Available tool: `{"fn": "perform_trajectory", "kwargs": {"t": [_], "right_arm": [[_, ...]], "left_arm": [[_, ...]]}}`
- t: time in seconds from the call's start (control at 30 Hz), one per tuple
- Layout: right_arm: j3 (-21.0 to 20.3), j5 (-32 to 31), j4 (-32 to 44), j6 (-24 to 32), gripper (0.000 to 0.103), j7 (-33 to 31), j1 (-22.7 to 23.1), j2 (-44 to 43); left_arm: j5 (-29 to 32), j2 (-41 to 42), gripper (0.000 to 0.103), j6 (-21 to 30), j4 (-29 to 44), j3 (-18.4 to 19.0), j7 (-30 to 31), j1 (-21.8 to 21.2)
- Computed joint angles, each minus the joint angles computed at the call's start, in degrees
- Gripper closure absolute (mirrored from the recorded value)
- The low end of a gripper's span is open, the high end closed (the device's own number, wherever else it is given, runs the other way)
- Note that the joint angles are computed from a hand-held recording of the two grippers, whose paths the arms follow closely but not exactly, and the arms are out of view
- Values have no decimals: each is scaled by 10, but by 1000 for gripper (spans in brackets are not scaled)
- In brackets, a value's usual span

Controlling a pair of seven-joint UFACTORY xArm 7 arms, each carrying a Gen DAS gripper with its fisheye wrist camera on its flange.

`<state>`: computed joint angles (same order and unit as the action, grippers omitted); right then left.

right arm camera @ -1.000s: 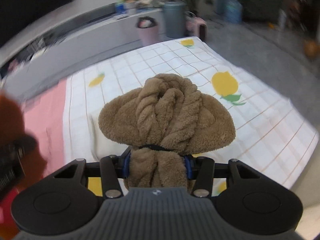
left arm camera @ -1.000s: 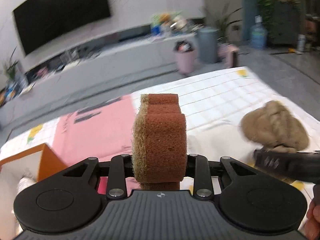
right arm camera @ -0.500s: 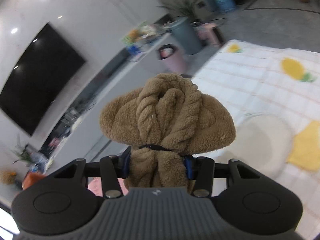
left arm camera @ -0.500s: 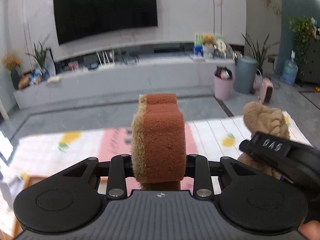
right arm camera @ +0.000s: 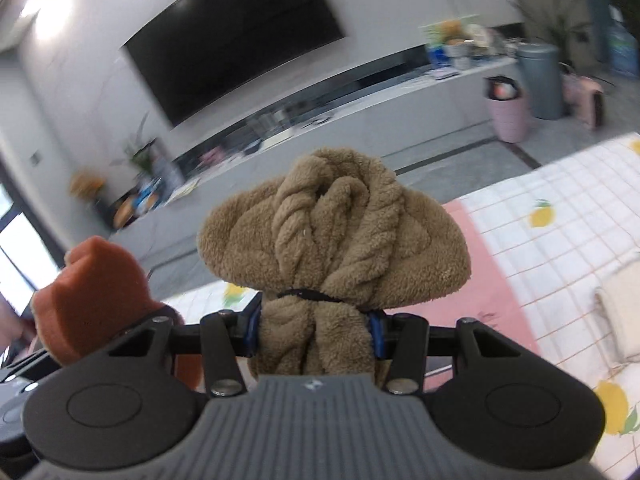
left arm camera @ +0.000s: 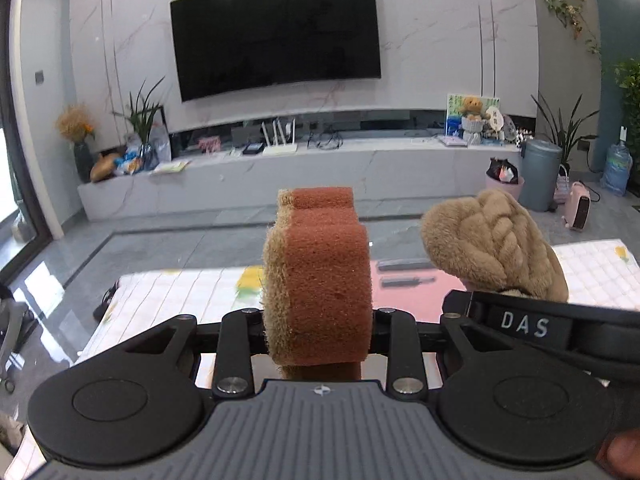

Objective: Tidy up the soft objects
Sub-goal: 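Carry the sponge and plush toy toward the orange shoebox with both tools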

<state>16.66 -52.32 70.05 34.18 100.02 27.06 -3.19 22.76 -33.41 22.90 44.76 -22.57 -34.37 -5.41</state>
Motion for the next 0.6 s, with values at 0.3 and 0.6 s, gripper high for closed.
{"fn": "perform_trajectory", "kwargs": {"t": [0.3, 0.6], "right_arm": [[7, 95, 46, 24, 54, -167, 60, 51], [-13, 111, 23, -14, 54, -206, 69, 53]], "left_arm": [[-74, -34, 68, 0, -79, 83, 86, -46], [-205, 20, 66, 2, -76, 167, 178, -113]]}}
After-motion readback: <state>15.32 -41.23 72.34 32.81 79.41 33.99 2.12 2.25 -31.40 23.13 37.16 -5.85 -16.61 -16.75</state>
